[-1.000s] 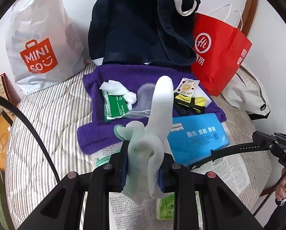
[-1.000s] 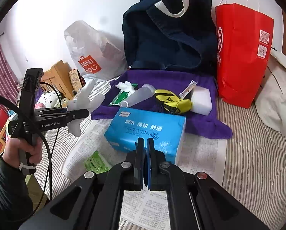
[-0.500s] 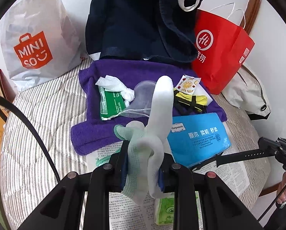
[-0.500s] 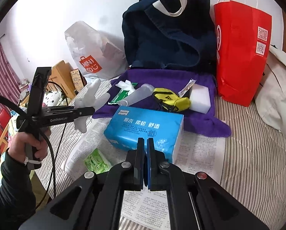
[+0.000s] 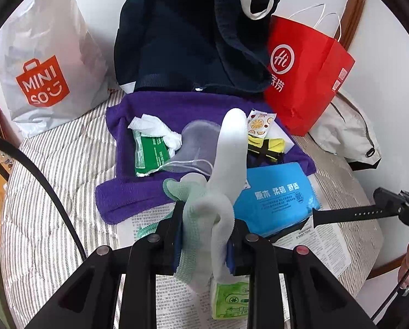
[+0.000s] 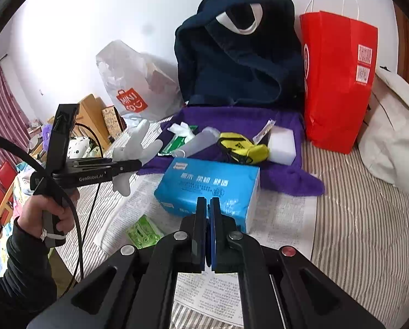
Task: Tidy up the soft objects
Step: 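Carry the white glove toward the purple towel with the left tool, then lower the glove onto the towel with the left tool while right moves over the yellow pouch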
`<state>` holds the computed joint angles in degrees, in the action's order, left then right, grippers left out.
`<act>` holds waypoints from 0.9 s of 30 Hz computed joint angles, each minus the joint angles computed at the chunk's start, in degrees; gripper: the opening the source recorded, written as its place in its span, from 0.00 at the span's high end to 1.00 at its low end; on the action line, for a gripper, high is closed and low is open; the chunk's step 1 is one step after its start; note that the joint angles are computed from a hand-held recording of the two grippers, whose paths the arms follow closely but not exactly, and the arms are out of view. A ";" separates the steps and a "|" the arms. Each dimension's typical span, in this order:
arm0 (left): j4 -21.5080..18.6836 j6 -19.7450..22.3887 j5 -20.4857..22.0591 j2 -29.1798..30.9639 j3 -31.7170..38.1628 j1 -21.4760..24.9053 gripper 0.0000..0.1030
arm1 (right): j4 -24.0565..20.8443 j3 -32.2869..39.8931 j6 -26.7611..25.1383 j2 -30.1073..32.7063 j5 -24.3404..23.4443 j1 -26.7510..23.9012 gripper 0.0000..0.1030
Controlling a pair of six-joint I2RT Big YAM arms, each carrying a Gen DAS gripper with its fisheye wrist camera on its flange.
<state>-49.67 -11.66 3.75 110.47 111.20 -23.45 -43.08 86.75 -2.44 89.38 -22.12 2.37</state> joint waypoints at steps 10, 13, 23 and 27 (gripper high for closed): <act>-2.13 0.57 -0.47 1.80 4.03 0.64 0.77 | 0.05 6.83 0.91 3.89 0.62 -0.18 0.98; -3.28 0.64 -0.51 3.28 6.49 0.96 0.77 | 0.00 10.32 1.07 6.19 1.29 0.02 0.98; -11.04 0.94 0.02 12.07 20.41 2.60 0.77 | -2.59 27.75 1.45 19.77 1.33 0.73 0.98; -14.69 1.40 0.37 16.61 28.30 2.82 0.77 | -5.02 36.28 1.09 25.89 2.20 1.08 0.98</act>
<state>-64.37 -10.26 4.12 127.08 139.50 -20.63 -48.09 123.03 -1.35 115.28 -19.93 3.45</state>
